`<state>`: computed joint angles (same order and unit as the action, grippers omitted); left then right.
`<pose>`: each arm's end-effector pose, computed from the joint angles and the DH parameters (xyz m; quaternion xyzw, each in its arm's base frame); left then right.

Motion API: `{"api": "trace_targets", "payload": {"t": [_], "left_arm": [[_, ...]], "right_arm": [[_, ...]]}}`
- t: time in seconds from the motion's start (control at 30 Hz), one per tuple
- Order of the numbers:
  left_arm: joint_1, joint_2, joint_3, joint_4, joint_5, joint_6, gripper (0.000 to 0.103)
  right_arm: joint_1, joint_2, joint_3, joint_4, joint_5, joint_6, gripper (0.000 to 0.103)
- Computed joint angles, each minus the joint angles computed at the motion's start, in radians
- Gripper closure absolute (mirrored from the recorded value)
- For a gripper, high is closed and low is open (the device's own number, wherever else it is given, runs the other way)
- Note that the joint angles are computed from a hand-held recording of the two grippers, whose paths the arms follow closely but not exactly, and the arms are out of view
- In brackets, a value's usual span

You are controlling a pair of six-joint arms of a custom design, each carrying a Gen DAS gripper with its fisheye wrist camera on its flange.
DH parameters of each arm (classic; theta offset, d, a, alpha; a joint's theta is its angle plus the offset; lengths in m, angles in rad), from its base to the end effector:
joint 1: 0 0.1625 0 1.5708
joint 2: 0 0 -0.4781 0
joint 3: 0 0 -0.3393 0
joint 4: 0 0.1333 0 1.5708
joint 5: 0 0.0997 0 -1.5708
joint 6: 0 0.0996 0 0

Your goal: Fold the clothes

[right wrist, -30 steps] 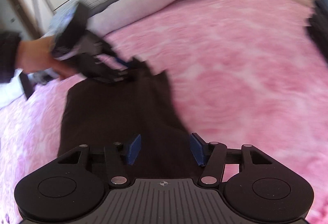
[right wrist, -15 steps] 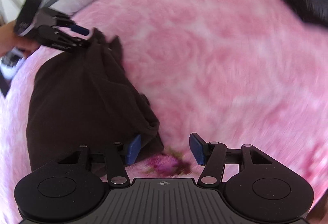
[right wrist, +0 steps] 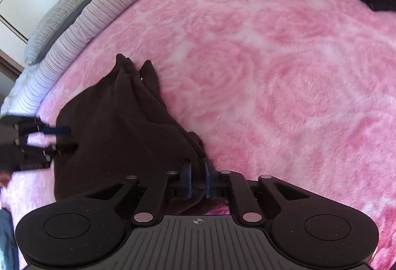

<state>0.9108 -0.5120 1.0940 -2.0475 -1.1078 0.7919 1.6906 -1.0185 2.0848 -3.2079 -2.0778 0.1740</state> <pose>-0.3439 -0.7331 0.1111 0.6543 0.7189 0.0662 0.2252 0.1496 -0.5317 0.2531 -0.0958 -0.9266 0.3048 0.1982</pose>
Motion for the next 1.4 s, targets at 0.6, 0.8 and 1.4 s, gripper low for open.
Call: {"api": "trace_targets", "payload": {"t": [0.6, 0.8, 1.4], "left_arm": [[0.02, -0.018, -0.007, -0.033, 0.165, -0.076, 0.06], [0.015, -0.116, 0.117, -0.137, 0.193, 0.092, 0.067], [0.073, -0.334, 0.377, -0.26, 0.005, 0.538, 0.063]], "right_arm": [[0.03, -0.053, -0.011, 0.281, -0.158, -0.008, 0.096], [0.145, -0.018, -0.026, 0.265, -0.309, -0.121, 0.096], [0.42, 0.448, -0.211, 0.105, -0.425, -0.357, 0.033]]}}
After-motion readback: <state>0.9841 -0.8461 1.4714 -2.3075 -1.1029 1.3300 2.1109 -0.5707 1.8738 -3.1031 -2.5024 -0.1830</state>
